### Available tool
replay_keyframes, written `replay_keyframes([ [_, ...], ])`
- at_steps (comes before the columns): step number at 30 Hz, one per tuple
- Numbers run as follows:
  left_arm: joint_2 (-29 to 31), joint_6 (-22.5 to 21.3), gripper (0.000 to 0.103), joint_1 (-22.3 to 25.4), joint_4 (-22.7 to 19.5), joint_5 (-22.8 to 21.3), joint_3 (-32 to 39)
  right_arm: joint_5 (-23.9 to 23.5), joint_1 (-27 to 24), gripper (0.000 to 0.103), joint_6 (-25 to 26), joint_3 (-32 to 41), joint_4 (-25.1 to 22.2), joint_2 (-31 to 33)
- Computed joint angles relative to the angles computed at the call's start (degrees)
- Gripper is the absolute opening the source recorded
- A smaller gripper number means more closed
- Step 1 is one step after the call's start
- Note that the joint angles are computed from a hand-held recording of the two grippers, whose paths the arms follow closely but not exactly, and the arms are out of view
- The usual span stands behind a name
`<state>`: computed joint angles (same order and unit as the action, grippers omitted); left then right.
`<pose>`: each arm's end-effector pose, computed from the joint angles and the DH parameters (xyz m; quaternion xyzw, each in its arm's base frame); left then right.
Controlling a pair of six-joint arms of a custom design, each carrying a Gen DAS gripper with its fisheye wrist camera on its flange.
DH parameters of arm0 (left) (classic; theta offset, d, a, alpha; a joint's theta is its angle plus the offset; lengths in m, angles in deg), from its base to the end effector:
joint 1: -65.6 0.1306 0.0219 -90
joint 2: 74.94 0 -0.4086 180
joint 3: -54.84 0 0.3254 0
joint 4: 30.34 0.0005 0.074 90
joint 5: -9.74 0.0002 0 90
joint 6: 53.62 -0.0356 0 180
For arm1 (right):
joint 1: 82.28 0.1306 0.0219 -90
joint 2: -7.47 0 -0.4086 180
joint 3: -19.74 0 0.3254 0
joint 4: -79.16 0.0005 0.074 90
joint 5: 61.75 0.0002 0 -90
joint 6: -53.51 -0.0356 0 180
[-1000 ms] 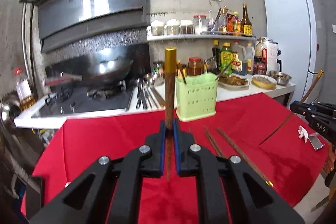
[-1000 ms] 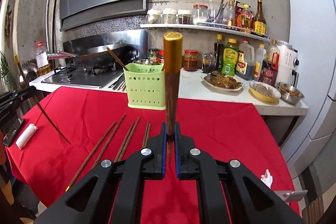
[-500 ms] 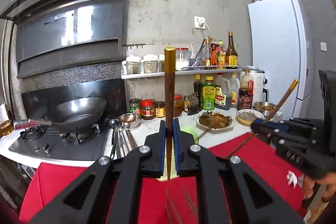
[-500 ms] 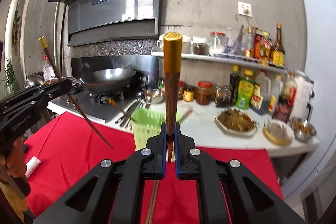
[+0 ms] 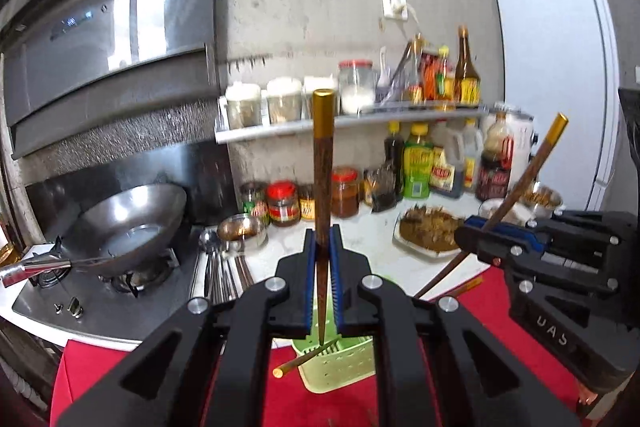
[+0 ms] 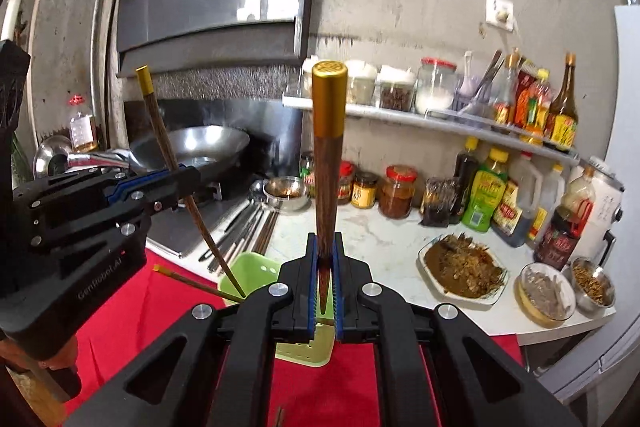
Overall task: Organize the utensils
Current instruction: 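Open the left tool to drop its chopstick into the holder while the right tool releases its own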
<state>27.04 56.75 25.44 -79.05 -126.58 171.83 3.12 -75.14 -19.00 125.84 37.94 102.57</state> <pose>0.4006 -0.3051 0.5597 -0.0435 0.8305 0.0809 0.5494 0.4639 0.0728 0.5460 -0.2864 0.8036 0.1440 0.5014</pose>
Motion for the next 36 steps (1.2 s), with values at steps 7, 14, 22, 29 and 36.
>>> replay_keyframes([
  [7, 1.7, 3.6, 0.007, 3.6, -2.8, 3.5, -0.2, 2.2, 1.2, 0.007, 1.3, 3.4, -4.5, 4.7],
  [14, 3.6, 6.7, 0.007, 4.9, -7.1, 6.9, 0.4, 5.4, 2.8, 0.007, 3.1, 4.9, -8.8, 6.9],
  [22, 4.3, 8.9, 0.008, 5.6, -9.7, 7.4, 0.9, 6.9, 3.4, 0.041, 3.5, 5.5, -9.7, 6.8],
  [29, 2.7, 8.7, 0.04, 4.0, -9.5, 4.3, 1.6, 6.5, 2.5, 0.046, 2.4, 3.4, -6.9, 3.4],
  [36, -0.9, 8.5, 0.046, -1.7, -11.7, -4.2, 3.5, 2.6, -0.5, 0.046, 1.2, 0.6, -6.2, -3.8],
])
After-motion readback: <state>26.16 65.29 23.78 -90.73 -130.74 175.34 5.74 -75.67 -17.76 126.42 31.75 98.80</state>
